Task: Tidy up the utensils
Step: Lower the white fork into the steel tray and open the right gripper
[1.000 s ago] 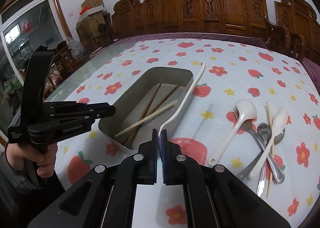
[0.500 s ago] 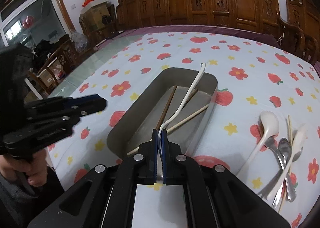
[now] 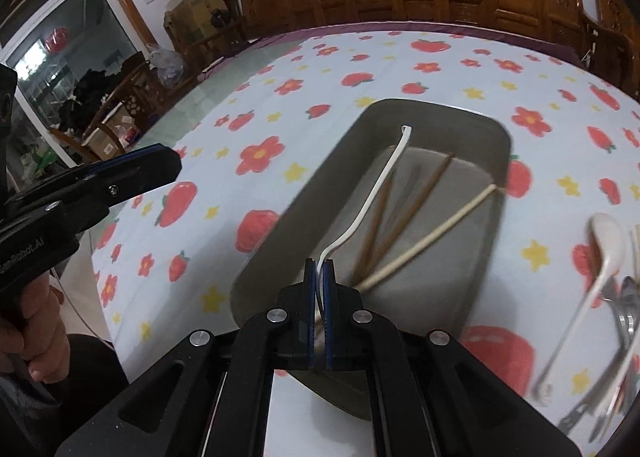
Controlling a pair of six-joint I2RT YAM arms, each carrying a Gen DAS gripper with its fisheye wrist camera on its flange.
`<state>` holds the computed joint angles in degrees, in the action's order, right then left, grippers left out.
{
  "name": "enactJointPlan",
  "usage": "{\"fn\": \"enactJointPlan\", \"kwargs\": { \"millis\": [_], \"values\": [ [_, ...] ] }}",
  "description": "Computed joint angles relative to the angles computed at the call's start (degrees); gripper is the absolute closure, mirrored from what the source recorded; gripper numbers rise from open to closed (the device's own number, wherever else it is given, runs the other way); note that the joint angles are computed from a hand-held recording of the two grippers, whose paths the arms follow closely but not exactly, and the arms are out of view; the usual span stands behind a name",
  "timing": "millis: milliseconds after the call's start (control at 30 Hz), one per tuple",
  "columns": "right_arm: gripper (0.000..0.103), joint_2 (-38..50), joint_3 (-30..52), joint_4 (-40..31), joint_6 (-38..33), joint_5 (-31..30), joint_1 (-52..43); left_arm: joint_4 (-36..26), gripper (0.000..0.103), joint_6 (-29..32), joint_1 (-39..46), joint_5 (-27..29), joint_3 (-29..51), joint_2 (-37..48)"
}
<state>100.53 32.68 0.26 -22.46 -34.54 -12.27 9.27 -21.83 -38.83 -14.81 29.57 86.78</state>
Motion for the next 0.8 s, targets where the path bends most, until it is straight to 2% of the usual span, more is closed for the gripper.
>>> {"fn": "enactJointPlan", "kwargs": {
  "millis": [233, 467, 500, 633, 700, 800],
  "values": [
    [0.096, 1.05, -0.56, 2.47, 2.42, -1.46, 1.26, 0.15, 0.086, 0.18, 0.33, 0.22, -0.09, 0.00],
    [0.096, -4.31, -2.08, -0.23, -1.99, -3.79, -4.81, 0.18, 0.084, -0.24, -1.24, -0.06, 0.20, 0.35],
    [0.096, -6.05, -2.60, -1.35, -3.65, -4.18, -6.62, 0.24, 0.078, -0.47, -1.84, -0.30, 0.44, 0.75],
    [0.096, -11.76, -3.90, -6.49, -11.91, -4.98, -14.74, 0.77, 0.073, -1.45, -4.68, -0.98, 1.55, 2.28],
    [0.096, -13.71, -4.14, -9.14, -16.19, -5.56, -19.43, 1.33, 0.059, -2.11, -6.13, -1.18, 2.01, 3.07],
    [0.096, -14.40, -3.11, -13.35, -23.49, -6.78, -27.79, 1.87, 0.057, -2.49, -8.31, -1.80, 3.16, 4.70]
  ]
}}
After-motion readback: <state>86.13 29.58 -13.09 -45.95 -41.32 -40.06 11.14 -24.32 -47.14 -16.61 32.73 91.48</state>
